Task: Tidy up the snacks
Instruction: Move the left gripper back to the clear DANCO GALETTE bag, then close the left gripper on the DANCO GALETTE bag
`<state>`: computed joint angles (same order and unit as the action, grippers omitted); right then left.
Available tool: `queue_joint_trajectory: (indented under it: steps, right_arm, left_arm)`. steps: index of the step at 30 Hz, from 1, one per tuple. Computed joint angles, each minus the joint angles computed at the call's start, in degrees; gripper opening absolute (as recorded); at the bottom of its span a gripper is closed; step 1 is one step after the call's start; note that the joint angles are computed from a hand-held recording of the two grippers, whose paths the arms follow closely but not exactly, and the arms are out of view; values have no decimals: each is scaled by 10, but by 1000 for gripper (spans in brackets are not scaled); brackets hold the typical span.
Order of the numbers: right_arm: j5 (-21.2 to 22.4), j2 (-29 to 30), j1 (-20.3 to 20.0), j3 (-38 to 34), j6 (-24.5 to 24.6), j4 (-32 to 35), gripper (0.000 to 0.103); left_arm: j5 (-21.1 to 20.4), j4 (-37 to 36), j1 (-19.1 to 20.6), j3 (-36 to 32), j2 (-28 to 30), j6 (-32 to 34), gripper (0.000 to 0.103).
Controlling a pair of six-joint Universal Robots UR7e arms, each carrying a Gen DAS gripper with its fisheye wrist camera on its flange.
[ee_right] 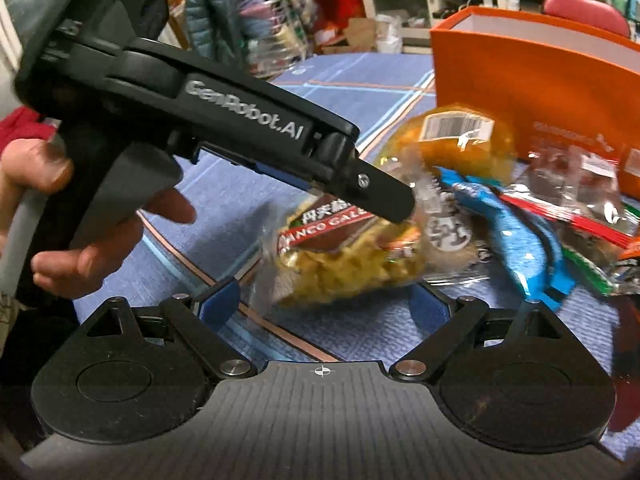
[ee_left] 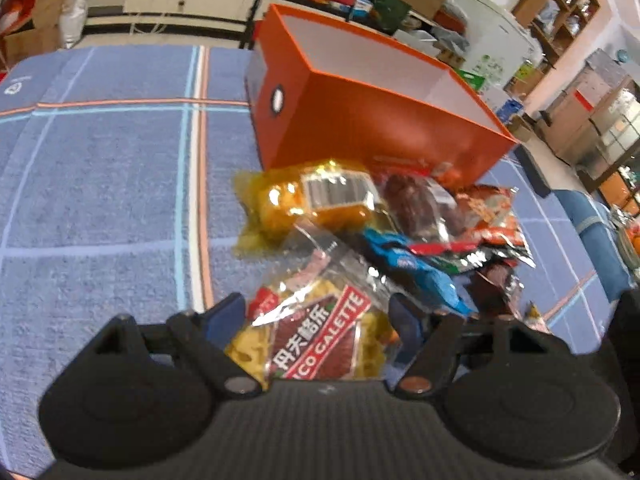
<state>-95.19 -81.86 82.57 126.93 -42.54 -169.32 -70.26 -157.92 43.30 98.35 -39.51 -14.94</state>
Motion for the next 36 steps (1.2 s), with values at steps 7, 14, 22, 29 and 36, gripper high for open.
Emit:
queue_joint_trajectory:
  steps: [7, 14, 22, 29, 36]
  right_arm:
    - [-1, -32, -11, 23, 4, 3, 89]
    - [11, -82, -45, 43, 25, -2, 88]
    - [15, -105, -53, 89, 36, -31, 85]
    - [-5, -98, -42, 83, 4, -36, 83]
    - [2, -127, -63, 96, 4, -35, 83]
  left_arm:
    - [-37, -13, -26, 38, -6, -29, 71]
    - [44, -12, -64, 43, 4, -62, 71]
    - [7, 48, -48, 13, 13, -49, 71]
    - [-25, 12, -57, 67, -9, -76, 70]
    - [-12, -16, -61, 82, -14, -128, 71]
